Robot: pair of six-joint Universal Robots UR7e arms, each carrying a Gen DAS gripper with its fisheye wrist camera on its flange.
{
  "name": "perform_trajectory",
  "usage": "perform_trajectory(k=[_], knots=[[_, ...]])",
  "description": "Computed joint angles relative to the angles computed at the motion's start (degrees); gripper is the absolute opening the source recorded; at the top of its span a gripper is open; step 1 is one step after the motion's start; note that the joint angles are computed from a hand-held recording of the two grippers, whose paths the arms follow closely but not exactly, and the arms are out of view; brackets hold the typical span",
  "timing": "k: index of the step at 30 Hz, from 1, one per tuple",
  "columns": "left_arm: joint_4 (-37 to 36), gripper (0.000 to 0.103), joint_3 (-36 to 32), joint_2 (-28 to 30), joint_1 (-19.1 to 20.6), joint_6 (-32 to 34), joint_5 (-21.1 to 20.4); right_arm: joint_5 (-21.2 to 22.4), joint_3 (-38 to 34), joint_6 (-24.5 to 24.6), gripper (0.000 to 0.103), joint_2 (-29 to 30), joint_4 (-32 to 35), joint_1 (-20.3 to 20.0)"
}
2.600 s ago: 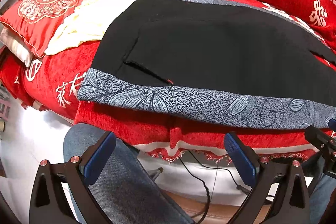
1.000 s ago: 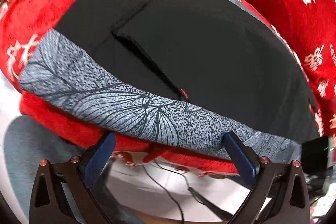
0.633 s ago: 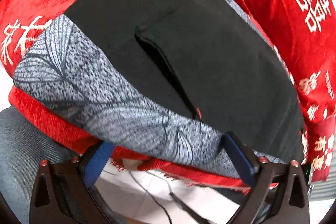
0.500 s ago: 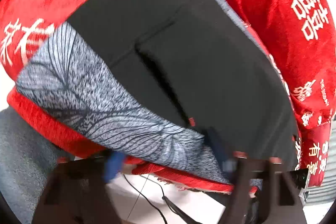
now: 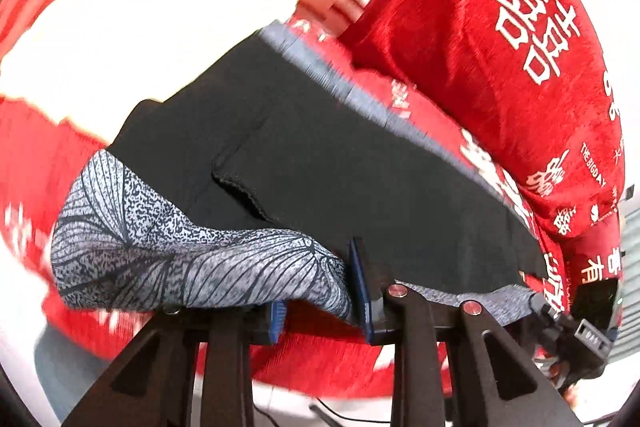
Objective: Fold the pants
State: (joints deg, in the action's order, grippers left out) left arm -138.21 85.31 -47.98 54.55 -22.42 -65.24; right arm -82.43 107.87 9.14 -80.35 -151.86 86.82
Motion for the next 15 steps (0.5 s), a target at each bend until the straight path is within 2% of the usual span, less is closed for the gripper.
perform_trajectory(k=[4, 7, 9, 13, 14, 15], knots=[[0.4, 0.03, -10.2, 6.8, 0.0, 5.1, 3.2, -2.9, -13.1, -4.1, 0.004, 7.1, 7.3, 0.4], [2.9, 0.03, -21.9, 14.5, 1.1, 9.2, 5.1, -3.3, -20.7, -4.6, 0.004, 12.2, 10.3, -0.4], [3.8, 0.03, -27.8, 18.5, 1.6, 11.2, 5.6, -3.7, -25.9, -4.1, 0.004, 15.9, 11.8, -1.5], [9.8, 0.03, -42.8, 28.4, 2.1, 14.6, 9.9, -4.0, -35.7, -2.1, 0.004, 23.2, 15.7, -3.9], [10.7, 0.031, -44.6, 29.8, 2.3, 14.8, 10.7, -4.0, -37.9, -1.2, 0.004, 25.0, 16.6, -4.6], [12.6, 0.035, -47.8, 31.9, 2.7, 14.8, 11.9, -4.0, -39.3, -0.6, 0.004, 26.1, 17.5, -5.1]])
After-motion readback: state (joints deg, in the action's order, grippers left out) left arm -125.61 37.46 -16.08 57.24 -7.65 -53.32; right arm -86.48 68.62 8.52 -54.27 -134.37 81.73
